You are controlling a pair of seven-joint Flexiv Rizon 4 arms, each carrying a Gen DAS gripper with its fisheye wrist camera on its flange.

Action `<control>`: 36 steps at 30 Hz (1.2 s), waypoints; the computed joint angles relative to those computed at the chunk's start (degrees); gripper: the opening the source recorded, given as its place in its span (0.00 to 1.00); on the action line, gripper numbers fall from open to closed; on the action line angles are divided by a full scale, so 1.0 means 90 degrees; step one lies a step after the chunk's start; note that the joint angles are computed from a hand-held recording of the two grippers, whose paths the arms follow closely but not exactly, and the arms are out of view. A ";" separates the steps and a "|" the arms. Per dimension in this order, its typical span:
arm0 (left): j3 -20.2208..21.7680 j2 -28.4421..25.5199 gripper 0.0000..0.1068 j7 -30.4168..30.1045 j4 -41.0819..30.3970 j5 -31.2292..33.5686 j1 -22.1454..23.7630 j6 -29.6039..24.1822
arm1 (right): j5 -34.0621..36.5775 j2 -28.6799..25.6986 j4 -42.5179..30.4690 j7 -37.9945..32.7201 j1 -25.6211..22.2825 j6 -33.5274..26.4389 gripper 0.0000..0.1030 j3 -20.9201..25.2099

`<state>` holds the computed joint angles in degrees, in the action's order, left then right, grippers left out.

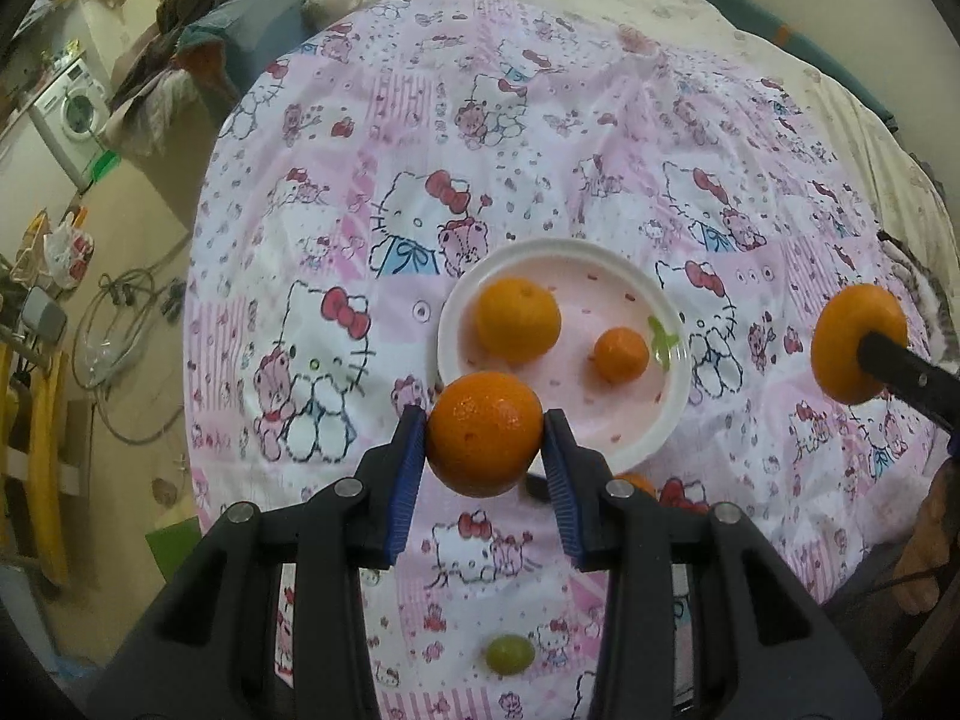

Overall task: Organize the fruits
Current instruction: 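Carry both fruits onto the white plate and open both tools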

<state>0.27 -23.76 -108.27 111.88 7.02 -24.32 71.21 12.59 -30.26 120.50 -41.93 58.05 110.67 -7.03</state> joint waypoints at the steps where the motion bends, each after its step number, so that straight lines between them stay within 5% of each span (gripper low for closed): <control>1: -0.0098 -0.0056 0.33 0.0104 -0.0032 -0.0101 0.0086 0.0015 | -0.0058 -0.0012 -0.0030 0.0001 -0.0123 -0.0015 0.59 0.0081; 7: -0.0079 -0.0462 0.33 0.0331 -0.0409 -0.0102 0.0035 -0.0059 | -0.0646 -0.0390 -0.0479 0.0301 -0.1322 -0.0059 0.59 0.1070; 22: -0.0239 -0.1777 0.33 0.0979 -0.1481 -0.0800 0.0058 -0.0816 | -0.2195 -0.1381 -0.1690 0.0616 -0.2491 -0.1252 0.59 0.1923; 36: -0.0243 -0.2417 0.33 0.1209 -0.2312 -0.0900 -0.0066 -0.1169 | -0.2537 -0.2379 -0.2868 0.0440 -0.3335 -0.2153 0.59 0.2720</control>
<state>-1.92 -45.51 -97.38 91.07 -1.08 -24.92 60.69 -10.24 -51.66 94.69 -37.97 28.03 91.29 17.45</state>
